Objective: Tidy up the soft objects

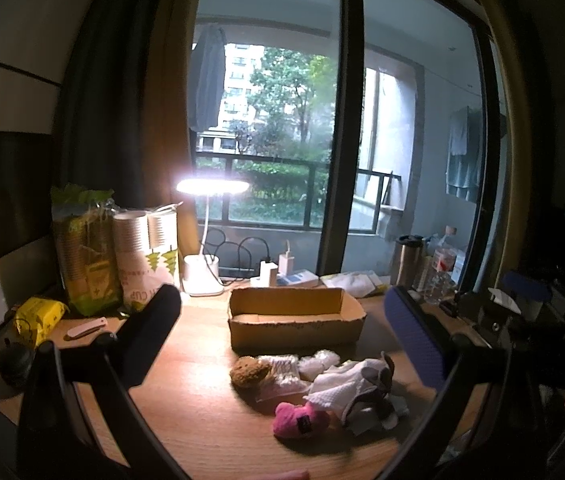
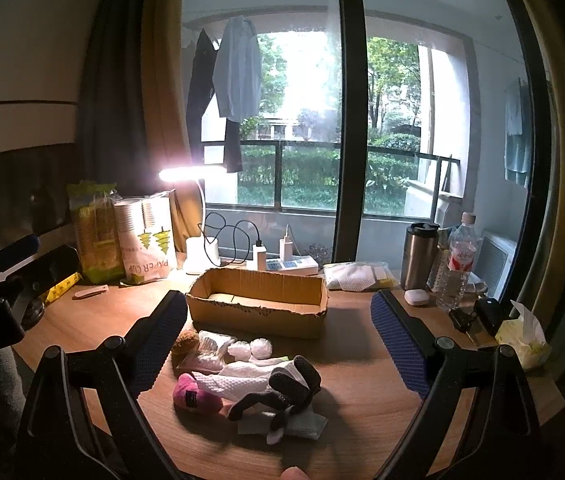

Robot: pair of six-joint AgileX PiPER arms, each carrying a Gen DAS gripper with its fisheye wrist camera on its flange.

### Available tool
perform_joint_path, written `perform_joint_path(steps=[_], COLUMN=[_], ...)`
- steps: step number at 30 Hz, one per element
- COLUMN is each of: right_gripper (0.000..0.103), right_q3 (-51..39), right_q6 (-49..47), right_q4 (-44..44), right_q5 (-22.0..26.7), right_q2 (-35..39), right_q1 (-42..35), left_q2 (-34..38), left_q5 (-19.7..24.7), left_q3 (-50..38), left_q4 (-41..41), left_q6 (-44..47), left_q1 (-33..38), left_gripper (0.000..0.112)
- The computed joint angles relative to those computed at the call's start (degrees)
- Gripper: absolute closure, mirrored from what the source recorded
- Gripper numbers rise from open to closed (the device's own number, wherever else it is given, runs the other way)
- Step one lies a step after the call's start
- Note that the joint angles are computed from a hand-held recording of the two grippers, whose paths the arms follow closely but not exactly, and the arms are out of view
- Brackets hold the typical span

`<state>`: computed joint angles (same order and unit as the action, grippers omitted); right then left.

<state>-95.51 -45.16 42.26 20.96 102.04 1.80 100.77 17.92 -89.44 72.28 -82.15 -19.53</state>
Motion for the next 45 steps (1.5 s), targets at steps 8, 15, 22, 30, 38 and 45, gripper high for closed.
perform_joint_path(steps=[8, 15, 22, 30, 38, 45], right_gripper=[0.008, 0.008, 0.008, 0.008, 0.008, 0.008], right_q3=[0.0, -0.3, -0.1, -0.2, -0.2, -0.8], right_q6=[0.6, 1.6, 3.1, 3.3, 3.7, 3.7], right_q4=[-0.7, -1.9, -3.2, -3.3, -3.6, -3.7], right_q5=[-0.6, -0.3, -0.4, -0.4, -0.4, 0.0], right_q2=[0.2, 0.3, 0.1, 0.2, 0.3, 1.1], right_q1=[0.3, 0.6, 1.0, 1.0, 1.0, 0.9], left_q2=[0.2, 0.5, 0.6, 0.5, 0.5, 0.6], left_q5=[-0.3, -0.7, -1.1, -1.1, -1.1, -0.8], left_q3=[-0.3, -0.3, -0.4, -0.1, -0.1, -0.2], left_q4=[-2.4, -4.1, -4.8, -3.8, -4.0, -3.7], left_q6=[2.5, 4.3, 5.4, 4.4, 4.6, 4.4], left_q1=[0.4, 0.5, 0.6, 0.5, 0.5, 0.3], left_gripper=[0.010, 0.010, 0.010, 0.010, 0.010, 0.010])
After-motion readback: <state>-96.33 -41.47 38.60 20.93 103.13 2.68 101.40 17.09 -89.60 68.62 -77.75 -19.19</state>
